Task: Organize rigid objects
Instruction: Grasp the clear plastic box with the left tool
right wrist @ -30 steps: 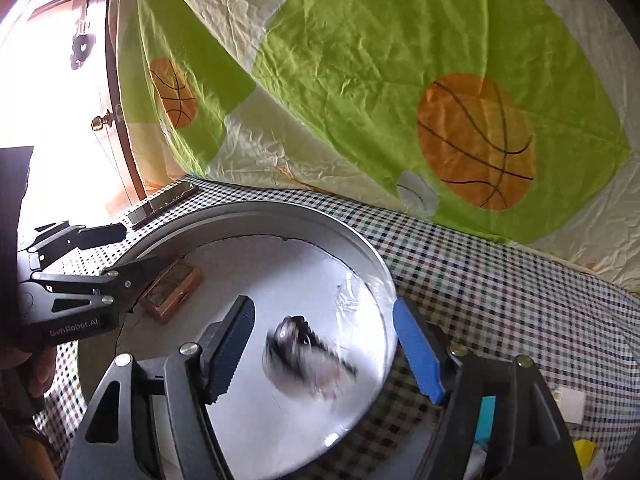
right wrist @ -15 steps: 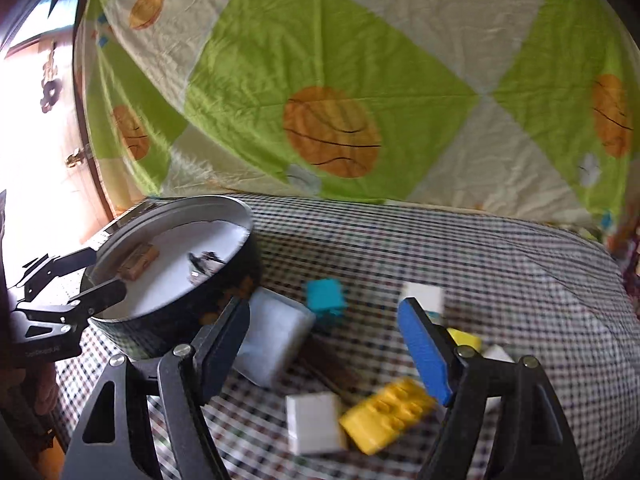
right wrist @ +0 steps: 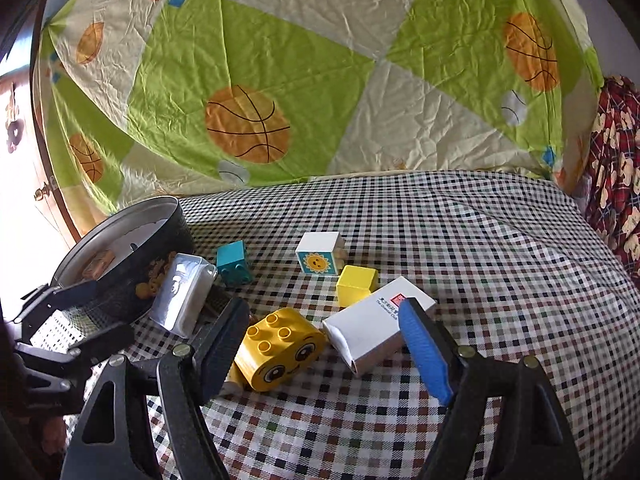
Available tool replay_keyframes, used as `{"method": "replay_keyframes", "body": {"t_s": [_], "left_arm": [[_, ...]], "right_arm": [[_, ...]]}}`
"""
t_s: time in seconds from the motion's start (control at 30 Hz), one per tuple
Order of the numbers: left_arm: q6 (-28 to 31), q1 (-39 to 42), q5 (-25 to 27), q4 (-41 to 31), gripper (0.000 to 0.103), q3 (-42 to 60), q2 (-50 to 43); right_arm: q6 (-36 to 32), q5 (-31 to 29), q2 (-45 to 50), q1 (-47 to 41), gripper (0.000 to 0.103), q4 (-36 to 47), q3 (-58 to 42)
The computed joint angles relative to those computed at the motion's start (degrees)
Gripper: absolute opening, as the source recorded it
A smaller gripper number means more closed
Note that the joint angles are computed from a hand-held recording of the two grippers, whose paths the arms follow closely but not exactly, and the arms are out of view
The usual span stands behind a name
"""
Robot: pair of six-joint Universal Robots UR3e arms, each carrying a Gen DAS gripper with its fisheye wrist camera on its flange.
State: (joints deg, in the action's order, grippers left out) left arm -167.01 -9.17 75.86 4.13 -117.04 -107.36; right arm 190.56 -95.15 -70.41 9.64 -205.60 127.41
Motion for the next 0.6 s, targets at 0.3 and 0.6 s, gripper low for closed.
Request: {"method": "replay_keyframes", "body": {"t_s": [0.3, 0.6], "left_arm": [[-3.0, -2.3, 2.1, -9.2, 0.078, 12.9, -9.3], [-3.6, -1.7, 0.0, -13.8, 0.064, 18.5, -13.5]], "right_arm": [[0.2, -0.1, 2.2, 0.2, 0.079, -5.0, 1.5], [-0.4, -1.7, 2.6, 1.3, 0.079, -3.5, 0.3]]}}
